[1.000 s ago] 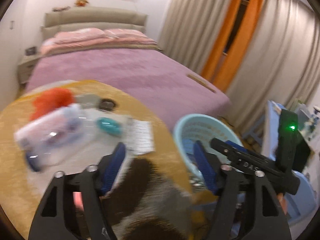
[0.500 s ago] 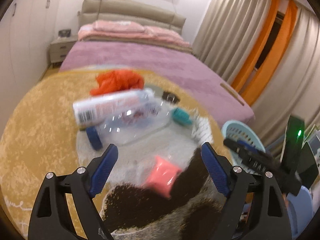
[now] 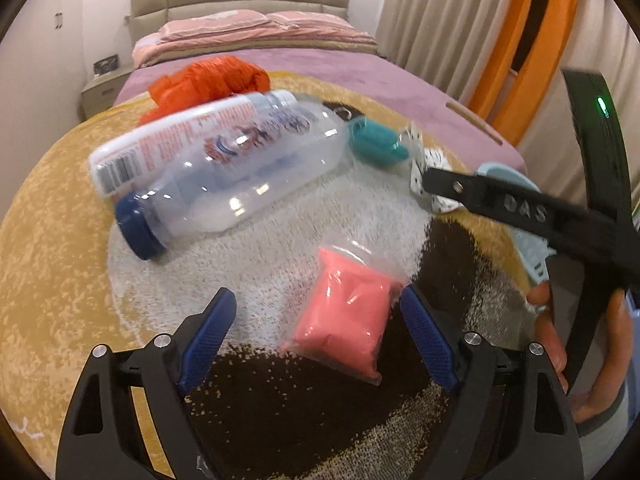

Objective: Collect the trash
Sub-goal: 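Grasp the pink packet with the left gripper while the right gripper grasps the dotted paper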

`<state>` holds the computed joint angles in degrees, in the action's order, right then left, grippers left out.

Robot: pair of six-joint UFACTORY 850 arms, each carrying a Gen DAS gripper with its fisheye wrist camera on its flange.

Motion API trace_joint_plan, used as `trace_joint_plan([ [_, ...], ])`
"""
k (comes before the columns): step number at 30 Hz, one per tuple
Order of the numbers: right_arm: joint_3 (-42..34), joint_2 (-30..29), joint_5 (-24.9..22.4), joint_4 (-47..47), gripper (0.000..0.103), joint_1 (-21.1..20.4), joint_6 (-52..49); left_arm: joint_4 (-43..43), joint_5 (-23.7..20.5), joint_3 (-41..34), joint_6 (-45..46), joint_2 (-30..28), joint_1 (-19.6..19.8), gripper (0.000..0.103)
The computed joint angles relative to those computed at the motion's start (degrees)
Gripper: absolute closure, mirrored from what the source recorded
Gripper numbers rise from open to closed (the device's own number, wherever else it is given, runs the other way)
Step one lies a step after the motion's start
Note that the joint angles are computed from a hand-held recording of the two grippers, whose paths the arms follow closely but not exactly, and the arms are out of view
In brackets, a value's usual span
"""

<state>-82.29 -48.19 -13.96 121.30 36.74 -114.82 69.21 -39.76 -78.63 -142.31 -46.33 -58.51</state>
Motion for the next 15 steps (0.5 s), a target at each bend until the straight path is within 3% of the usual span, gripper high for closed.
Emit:
trace_joint_plan([
  [9, -6.39, -3.22, 6.79, -17.88, 0.026, 1.75, 17.91, -6.12, -3.42, -3.72, 8.45, -2.25, -0.43, 0.036],
  [12, -6.84, -3.51, 8.18, -18.30, 0.027, 2.09, 17.69, -6.64, -3.79, -4.12, 9.71, -2.37, -0.53, 0.038],
  [15, -6.56, -3.38, 9.67, -7.89, 0.041, 2.57, 6.52, -7.29, -4.42, -5.04, 11.71, -2.77, -0.61, 0.047],
])
